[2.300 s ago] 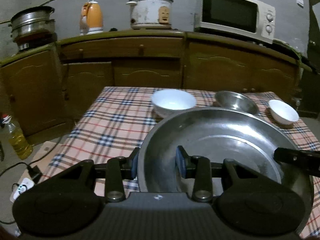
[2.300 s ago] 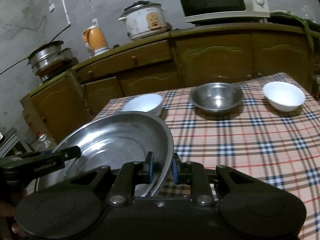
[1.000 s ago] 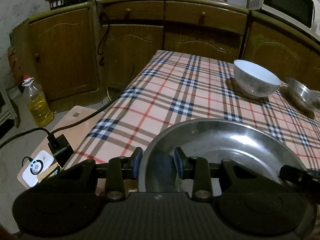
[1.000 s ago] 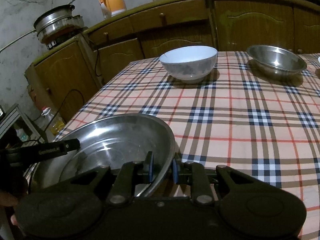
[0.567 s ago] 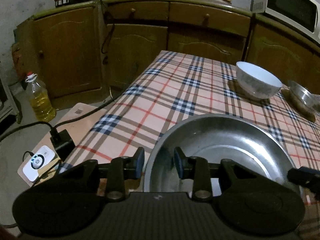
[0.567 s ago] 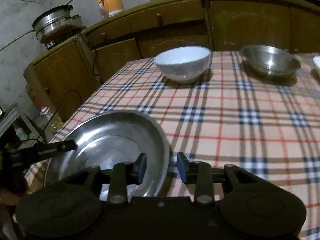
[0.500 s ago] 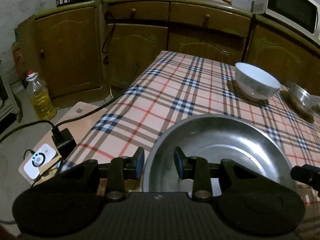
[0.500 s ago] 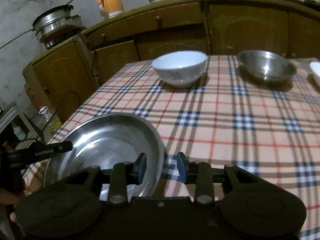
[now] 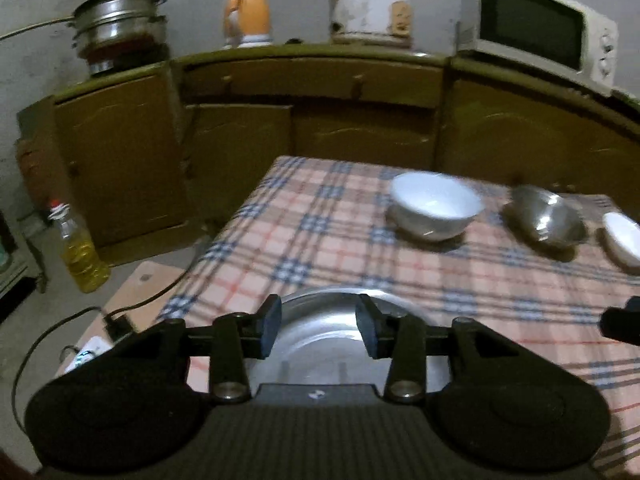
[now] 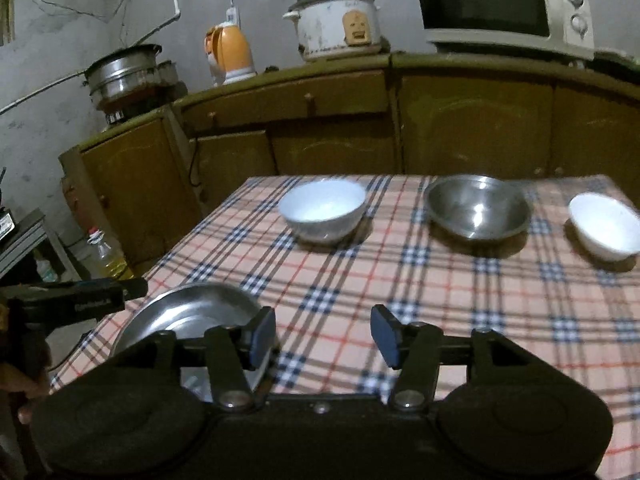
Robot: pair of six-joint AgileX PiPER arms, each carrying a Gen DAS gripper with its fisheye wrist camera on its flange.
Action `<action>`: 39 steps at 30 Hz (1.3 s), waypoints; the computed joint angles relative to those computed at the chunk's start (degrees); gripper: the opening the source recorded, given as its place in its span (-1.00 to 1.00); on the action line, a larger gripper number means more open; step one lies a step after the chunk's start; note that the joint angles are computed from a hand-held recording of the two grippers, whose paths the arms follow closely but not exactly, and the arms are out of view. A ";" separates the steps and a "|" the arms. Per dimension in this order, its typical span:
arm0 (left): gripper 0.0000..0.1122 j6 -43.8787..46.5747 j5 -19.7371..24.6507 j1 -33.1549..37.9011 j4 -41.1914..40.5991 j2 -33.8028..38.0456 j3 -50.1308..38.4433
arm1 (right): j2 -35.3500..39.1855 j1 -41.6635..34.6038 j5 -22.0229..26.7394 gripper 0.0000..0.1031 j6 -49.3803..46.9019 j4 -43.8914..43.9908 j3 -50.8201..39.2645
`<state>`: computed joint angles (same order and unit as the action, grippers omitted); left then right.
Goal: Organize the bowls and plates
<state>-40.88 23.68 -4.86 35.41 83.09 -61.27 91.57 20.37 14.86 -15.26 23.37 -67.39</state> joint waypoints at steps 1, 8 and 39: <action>-0.24 -0.40 0.91 -1.50 0.57 0.22 -1.08 | -0.62 -1.00 0.69 0.28 -1.06 0.52 -0.42; -0.24 0.57 6.20 -11.21 0.14 4.20 -10.84 | -3.12 -8.82 5.36 0.34 -8.73 5.36 -3.68; 0.10 14.61 17.58 -14.79 -15.64 42.05 -58.80 | 31.62 -23.75 19.16 0.40 -1.63 3.06 -44.86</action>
